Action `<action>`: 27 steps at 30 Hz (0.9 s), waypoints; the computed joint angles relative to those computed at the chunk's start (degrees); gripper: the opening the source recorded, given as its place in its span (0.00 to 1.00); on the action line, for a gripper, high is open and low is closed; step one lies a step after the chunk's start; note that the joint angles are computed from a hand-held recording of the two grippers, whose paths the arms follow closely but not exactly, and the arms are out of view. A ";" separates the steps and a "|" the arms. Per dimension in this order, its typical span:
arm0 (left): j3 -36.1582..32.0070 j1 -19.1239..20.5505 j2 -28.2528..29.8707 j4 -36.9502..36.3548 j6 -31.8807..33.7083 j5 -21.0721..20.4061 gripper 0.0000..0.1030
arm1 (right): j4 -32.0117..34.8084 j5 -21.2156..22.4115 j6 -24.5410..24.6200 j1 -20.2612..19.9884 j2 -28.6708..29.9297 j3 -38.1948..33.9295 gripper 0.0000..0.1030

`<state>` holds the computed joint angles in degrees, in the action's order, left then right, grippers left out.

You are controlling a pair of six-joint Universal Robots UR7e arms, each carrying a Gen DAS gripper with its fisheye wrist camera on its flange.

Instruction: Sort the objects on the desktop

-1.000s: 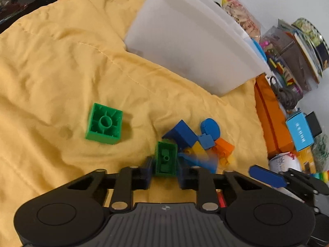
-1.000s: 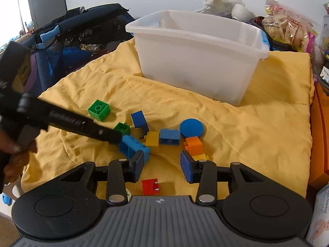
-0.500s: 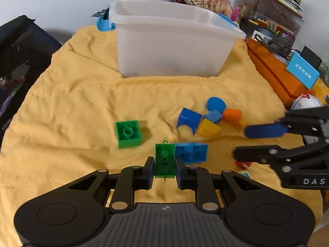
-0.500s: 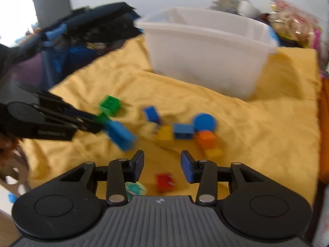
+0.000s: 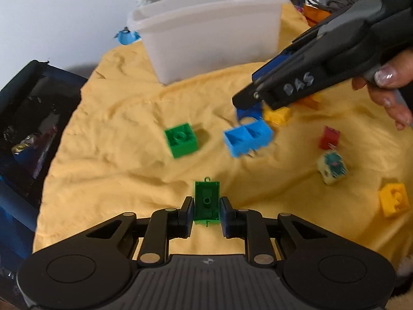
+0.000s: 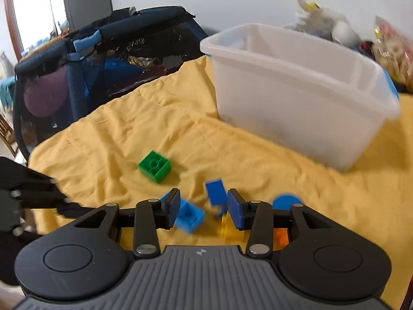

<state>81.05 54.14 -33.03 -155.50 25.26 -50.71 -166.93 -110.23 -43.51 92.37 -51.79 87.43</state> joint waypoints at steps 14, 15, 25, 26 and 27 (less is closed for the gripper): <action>2.55 -1.04 -1.42 2.42 -0.46 -6.31 0.43 | 2.60 -5.03 -11.90 0.07 -1.95 5.59 0.41; 2.95 -0.95 -1.82 2.57 -1.12 -7.41 0.44 | 3.20 -4.90 -11.79 -0.12 -2.71 6.67 0.41; 0.93 0.45 -0.70 2.13 -6.57 -14.05 0.49 | 7.23 2.20 1.21 -1.79 -4.01 3.46 0.42; 0.60 0.49 -0.56 2.55 -6.80 -14.64 0.49 | 9.70 3.40 4.43 -2.28 -3.54 1.91 0.42; 0.38 0.61 -0.47 2.98 -7.25 -15.56 0.49 | 12.30 4.78 7.26 -2.87 -3.10 0.51 0.42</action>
<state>81.43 54.76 -33.49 -152.52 18.01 -66.27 -154.64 -105.44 -36.25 89.51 -54.90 87.94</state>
